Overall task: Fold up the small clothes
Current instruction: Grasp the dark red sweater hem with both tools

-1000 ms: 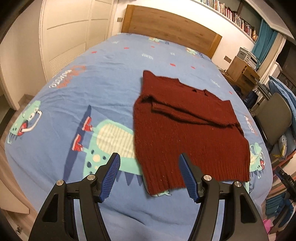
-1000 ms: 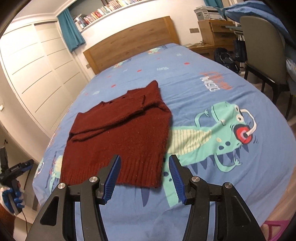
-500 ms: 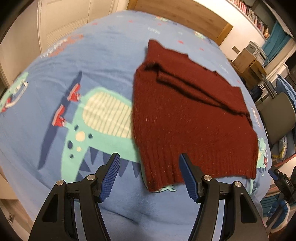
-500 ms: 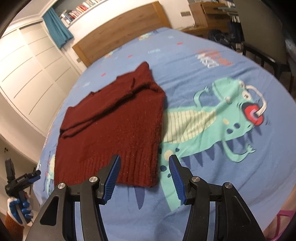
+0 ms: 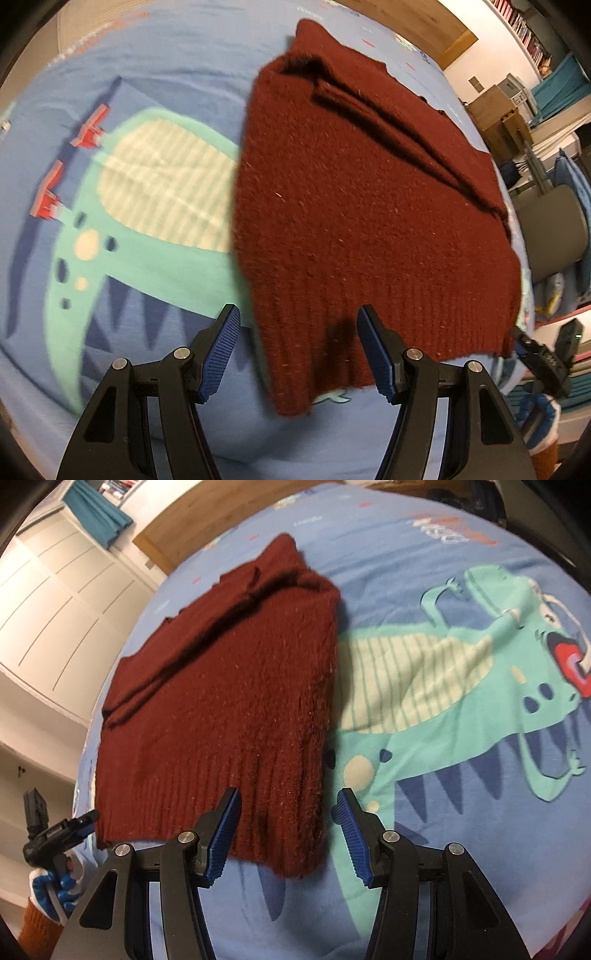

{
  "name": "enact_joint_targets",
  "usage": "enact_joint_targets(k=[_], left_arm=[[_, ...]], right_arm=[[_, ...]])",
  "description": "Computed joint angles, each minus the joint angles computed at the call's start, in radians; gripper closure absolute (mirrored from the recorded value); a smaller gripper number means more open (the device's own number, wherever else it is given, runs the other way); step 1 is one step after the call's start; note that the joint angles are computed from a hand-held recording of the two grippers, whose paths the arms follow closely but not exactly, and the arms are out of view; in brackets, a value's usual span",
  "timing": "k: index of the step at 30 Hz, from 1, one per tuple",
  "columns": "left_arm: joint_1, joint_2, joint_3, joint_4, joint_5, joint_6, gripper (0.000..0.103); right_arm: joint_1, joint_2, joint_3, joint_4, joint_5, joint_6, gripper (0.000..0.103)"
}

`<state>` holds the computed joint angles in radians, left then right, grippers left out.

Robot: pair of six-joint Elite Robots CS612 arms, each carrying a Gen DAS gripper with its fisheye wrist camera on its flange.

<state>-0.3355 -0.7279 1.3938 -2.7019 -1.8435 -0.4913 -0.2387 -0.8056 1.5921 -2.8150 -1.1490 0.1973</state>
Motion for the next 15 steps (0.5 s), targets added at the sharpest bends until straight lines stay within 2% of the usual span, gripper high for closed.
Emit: enact_joint_targets(k=[6,10,15], left_arm=[[0.023,0.019,-0.008,-0.028,-0.128,0.004,0.043],[0.048,0.039,-0.018,-0.072,-0.223,-0.039,0.043],[0.061,0.046,-0.020,-0.103,-0.269,-0.060,0.044]], right_arm=[[-0.011,0.022,-0.025,0.043,0.066,-0.003,0.046],[-0.017,0.035,-0.041,0.062,0.107,0.000,0.046],[-0.013,0.054,-0.075,0.096,0.162,-0.040,0.045]])
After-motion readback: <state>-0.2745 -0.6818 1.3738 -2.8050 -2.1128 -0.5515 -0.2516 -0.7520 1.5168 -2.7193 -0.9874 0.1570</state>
